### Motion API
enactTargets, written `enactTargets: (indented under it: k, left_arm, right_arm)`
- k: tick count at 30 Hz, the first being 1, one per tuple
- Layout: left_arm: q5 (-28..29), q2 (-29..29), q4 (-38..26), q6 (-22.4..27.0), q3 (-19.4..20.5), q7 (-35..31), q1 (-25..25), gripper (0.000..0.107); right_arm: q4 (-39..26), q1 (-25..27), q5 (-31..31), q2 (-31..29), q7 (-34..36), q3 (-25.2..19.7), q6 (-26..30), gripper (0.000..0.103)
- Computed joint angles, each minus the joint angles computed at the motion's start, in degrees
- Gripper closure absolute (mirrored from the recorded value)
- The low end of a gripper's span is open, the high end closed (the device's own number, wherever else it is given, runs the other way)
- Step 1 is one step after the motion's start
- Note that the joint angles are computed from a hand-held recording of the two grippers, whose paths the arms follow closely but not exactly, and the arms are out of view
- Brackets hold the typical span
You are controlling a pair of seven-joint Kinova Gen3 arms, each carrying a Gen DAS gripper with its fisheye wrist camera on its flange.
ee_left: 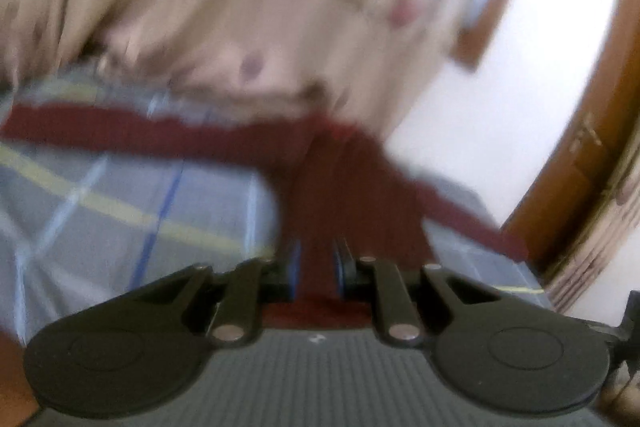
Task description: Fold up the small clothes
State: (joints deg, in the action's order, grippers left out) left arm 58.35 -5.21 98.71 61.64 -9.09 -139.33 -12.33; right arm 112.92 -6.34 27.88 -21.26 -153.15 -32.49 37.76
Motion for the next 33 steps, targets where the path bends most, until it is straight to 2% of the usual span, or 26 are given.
enactTargets:
  k: [1, 2, 3, 5, 7, 9, 12, 14, 16, 17, 18, 19, 21, 24, 26, 28, 31, 33]
  left_arm:
    - [0.3, 1.4, 0.5, 1.9, -0.9, 0.4, 0.5, 0.088]
    - [0.2, 2.6, 0.5, 4.2, -1.1, 0.5, 0.0, 0.088]
    - [0.1, 3.5, 0.7, 6.0, -0.2, 0.2, -1.1, 0.088]
    - [0.0, 5.3, 1.1, 8.5, 0.7, -1.3, -1.9, 0.078]
    - [0.6, 6.9, 2.0, 8.6, 1.7, -1.0, -2.5, 0.061]
    - [3.2, 9.1, 2.7, 9.1, 2.5, -1.8, -3.6, 0.056]
    - [5.7, 11.7, 3.5, 8.4, 4.1, -2.7, -4.7, 0.042]
    - [7.8, 13.5, 3.8, 8.1, 4.3, -4.4, -4.6, 0.041]
    - [9.6, 16.4, 2.6, 10.4, 7.3, -5.9, -6.6, 0.040]
    - [9.7, 16.9, 2.1, 10.6, 7.9, -6.9, -6.6, 0.041]
    - [9.8, 16.9, 2.1, 9.9, 7.6, -8.4, -5.7, 0.044]
    - [9.5, 17.1, 1.7, 9.5, 8.4, -9.2, -5.4, 0.064]
    - [8.3, 17.8, 0.7, 9.2, 8.3, -7.9, -4.2, 0.091]
    - [8.9, 15.4, 2.4, 6.6, 8.6, -10.1, -5.1, 0.095]
    - [9.8, 12.4, 3.7, 4.3, 8.1, -14.2, -5.3, 0.096]
    - [9.8, 9.2, 3.8, 3.2, 6.8, -16.0, -5.4, 0.097]
    - [12.2, 3.0, 4.8, 3.5, 3.6, -22.5, -5.8, 0.098]
    - [13.8, -0.8, 4.6, 5.9, -1.5, -27.2, -3.5, 0.098]
  right_arm:
    - [0.6, -0.5, -1.0, 1.2, 0.2, 1.2, -2.2, 0.057]
    - [1.4, -1.1, -1.3, 1.7, 0.2, 2.1, -4.3, 0.057]
    - [1.6, -0.8, -0.7, 2.8, -0.6, 2.1, -5.5, 0.055]
    - [1.7, 0.6, 0.6, 4.6, -3.1, 0.5, -6.1, 0.050]
    - [2.1, -0.5, 1.3, 6.6, -4.9, 2.2, -8.6, 0.050]
    - [1.3, -0.2, 2.3, 9.6, -5.7, 2.2, -9.0, 0.050]
    - [2.1, -3.2, 1.0, 11.9, -7.7, 6.2, -13.7, 0.049]
    - [3.1, -3.3, 1.4, 12.4, -10.5, 7.2, -17.3, 0.049]
    - [4.2, -5.4, -1.9, 12.8, -9.7, 11.2, -21.6, 0.049]
    - [4.5, -6.3, -4.1, 13.0, -8.0, 12.7, -22.8, 0.051]
    - [4.5, -8.2, -6.4, 13.2, -5.8, 14.9, -23.4, 0.062]
    - [4.5, -9.2, -8.7, 13.4, -3.8, 16.2, -23.7, 0.077]
    - [5.4, -8.3, -10.4, 13.2, -2.5, 15.9, -25.3, 0.080]
    - [5.6, -5.1, -9.9, 12.1, -2.3, 13.4, -26.4, 0.082]
    - [4.8, -1.7, -7.5, 10.4, -2.9, 9.8, -24.5, 0.083]
    - [3.6, -0.8, -7.1, 8.8, -1.4, 9.2, -22.4, 0.084]
    - [1.4, -1.0, -7.0, 5.8, 1.7, 9.0, -18.1, 0.089]
    - [0.0, -1.5, -7.7, 3.4, 4.1, 9.0, -14.9, 0.092]
